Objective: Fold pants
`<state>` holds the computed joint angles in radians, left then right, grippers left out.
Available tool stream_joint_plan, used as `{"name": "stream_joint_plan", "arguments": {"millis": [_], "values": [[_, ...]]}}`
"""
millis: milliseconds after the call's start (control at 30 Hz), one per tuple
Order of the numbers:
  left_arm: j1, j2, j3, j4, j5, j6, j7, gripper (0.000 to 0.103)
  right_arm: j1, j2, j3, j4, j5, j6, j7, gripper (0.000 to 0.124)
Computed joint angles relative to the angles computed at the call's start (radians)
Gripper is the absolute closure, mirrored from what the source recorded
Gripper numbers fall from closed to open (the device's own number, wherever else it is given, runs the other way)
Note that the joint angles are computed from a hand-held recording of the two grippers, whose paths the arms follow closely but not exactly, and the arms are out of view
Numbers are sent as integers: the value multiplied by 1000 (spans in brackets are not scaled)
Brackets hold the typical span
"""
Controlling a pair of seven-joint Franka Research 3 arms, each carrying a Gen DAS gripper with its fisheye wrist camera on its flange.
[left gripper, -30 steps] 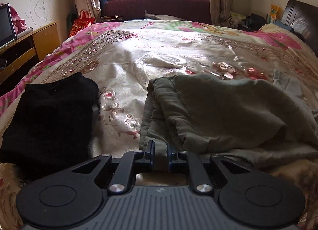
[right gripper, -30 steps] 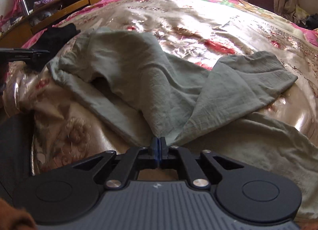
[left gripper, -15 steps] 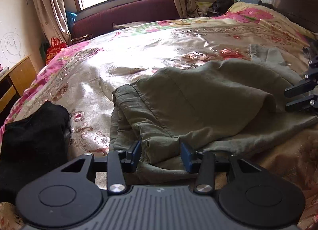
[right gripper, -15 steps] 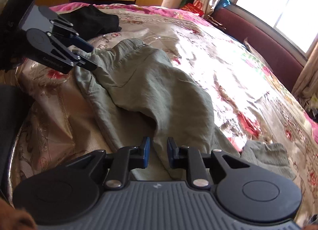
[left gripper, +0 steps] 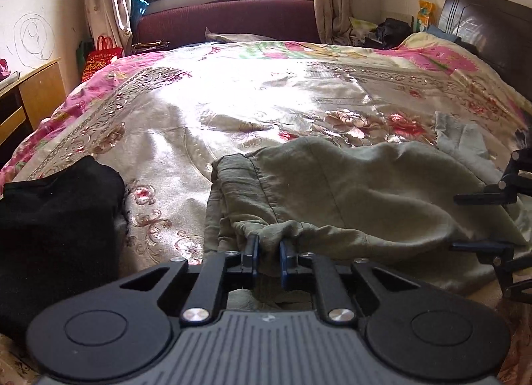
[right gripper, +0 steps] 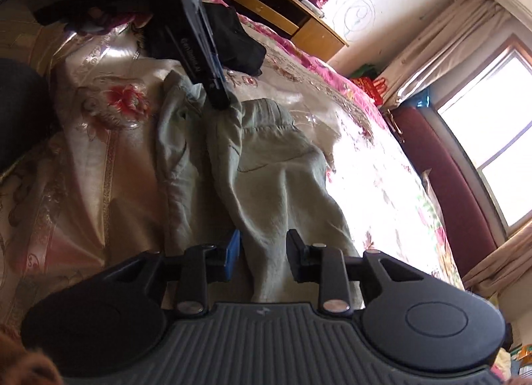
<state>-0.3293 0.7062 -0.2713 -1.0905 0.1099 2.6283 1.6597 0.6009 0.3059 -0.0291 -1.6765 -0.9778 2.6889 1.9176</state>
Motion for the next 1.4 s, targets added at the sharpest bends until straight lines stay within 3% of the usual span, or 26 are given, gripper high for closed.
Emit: {"name": "stream_joint_plan", "arguments": {"millis": [33, 167, 233, 300, 367, 467, 567, 667, 767, 867, 1000, 1133, 1200, 1300, 1400], "values": [[5, -4, -5, -3, -6, 1, 3, 75, 2, 0, 1, -5, -8, 7, -9, 84], [14, -14, -11, -9, -18, 3, 12, 76, 11, 61, -2, 51, 13, 19, -38, 83], [20, -24, -10, -23, -21, 14, 13, 76, 20, 117, -3, 123, 80, -35, -49, 94], [29, -39, -10, -45, -26, 27, 10, 77, 7, 170, 18, 210, 229, -112, -94, 119], [33, -64, 1, -85, -16, 52, -4, 78, 3, 172, 22, 231, 320, -109, -99, 119], [52, -102, -2, -151, -18, 80, -14, 78, 30, 124, 5, 189, 344, -39, -100, 119], [47, -111, 17, -183, 8, 62, -48, 78, 55, 112, -3, 170, 348, -26, -117, 118], [14, -104, 62, -187, 73, 21, -97, 74, 69, 153, -7, 196, 368, -98, -152, 112], [4, -138, 84, -236, 137, 46, -126, 73, 93, 145, -32, 180, 334, -77, -103, 109], [0, -168, 104, -261, 186, 52, -167, 73, 72, 89, -21, 121, 372, -28, -64, 88], [-11, -211, 126, -305, 253, 81, -242, 73, 69, -9, -37, 21, 332, -14, 96, 87], [9, -222, 62, -319, 233, 122, -207, 73, 39, -114, -39, -83, 268, -53, 300, 87], [23, -197, 0, -292, 175, 127, -143, 73, 26, -150, -45, -114, 199, -128, 400, 87], [24, -107, -112, -187, 56, 95, -7, 73, -18, -175, -52, -126, 133, -235, 532, 87], [-33, 4, -163, -43, -10, 42, 101, 73, -73, -190, -62, -136, 75, -305, 700, 87]]}}
